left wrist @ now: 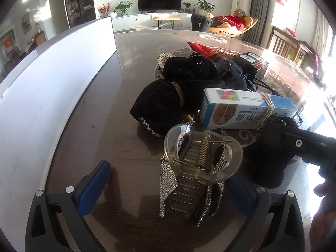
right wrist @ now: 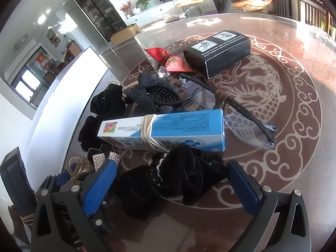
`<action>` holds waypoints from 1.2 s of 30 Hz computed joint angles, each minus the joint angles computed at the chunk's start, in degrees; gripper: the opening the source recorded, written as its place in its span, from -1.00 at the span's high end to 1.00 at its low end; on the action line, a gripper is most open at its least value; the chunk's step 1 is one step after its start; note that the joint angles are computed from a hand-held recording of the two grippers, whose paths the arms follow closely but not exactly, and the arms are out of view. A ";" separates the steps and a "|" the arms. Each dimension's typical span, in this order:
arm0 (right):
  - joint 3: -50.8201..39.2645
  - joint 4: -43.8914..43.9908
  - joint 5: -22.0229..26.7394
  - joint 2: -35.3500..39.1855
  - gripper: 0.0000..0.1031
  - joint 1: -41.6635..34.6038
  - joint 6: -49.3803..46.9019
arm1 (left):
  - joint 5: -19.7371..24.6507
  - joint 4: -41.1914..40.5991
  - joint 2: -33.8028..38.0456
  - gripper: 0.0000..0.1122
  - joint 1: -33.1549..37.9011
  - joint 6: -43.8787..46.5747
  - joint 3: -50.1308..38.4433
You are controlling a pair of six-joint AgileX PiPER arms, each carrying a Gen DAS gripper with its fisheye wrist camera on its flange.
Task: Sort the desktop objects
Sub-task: 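Reach the right tool to the black velvet scrunchie and grasp it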
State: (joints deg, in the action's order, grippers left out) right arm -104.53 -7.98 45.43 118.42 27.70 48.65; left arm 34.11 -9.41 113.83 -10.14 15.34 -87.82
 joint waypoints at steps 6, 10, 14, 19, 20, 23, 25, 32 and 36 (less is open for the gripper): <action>-2.13 -2.46 2.64 1.23 -1.00 1.15 -2.51 | 0.00 -0.01 0.02 -0.84 0.00 0.05 -0.03; -1.43 -2.93 1.98 1.05 -1.00 1.45 -2.83 | 0.04 -0.23 0.02 -0.84 0.10 0.36 -0.04; -3.20 -3.14 4.46 2.08 -1.00 1.68 -7.16 | 0.09 -0.32 0.03 -0.84 0.15 0.47 -0.07; 5.89 -6.13 3.23 -3.25 -1.00 0.43 -7.25 | 0.14 -0.67 0.19 -0.84 0.17 1.05 -0.29; 8.54 -6.98 2.24 -4.96 -1.00 -0.11 -6.28 | 0.14 -0.50 0.23 -0.84 0.13 0.96 -0.33; 16.47 -7.96 -2.75 -10.56 -1.00 -0.94 -4.48 | 0.10 -0.72 0.18 -0.84 0.11 0.99 -0.27; 17.41 -8.35 -3.01 -11.56 -1.00 -0.65 -4.17 | 0.08 -0.48 0.20 -0.84 -0.03 0.72 -0.29; 13.31 -11.15 1.70 -7.46 -1.00 3.47 -4.97 | 0.03 -0.18 0.21 -0.84 -0.11 0.51 -0.24; 11.22 -13.36 3.01 -5.53 -1.00 5.38 -5.97 | 0.04 -0.40 0.21 -0.84 -0.04 0.72 -0.20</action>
State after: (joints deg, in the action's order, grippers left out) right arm -93.32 -21.34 48.44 112.89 33.08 42.68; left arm 34.15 -9.81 114.03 -10.18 16.06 -88.02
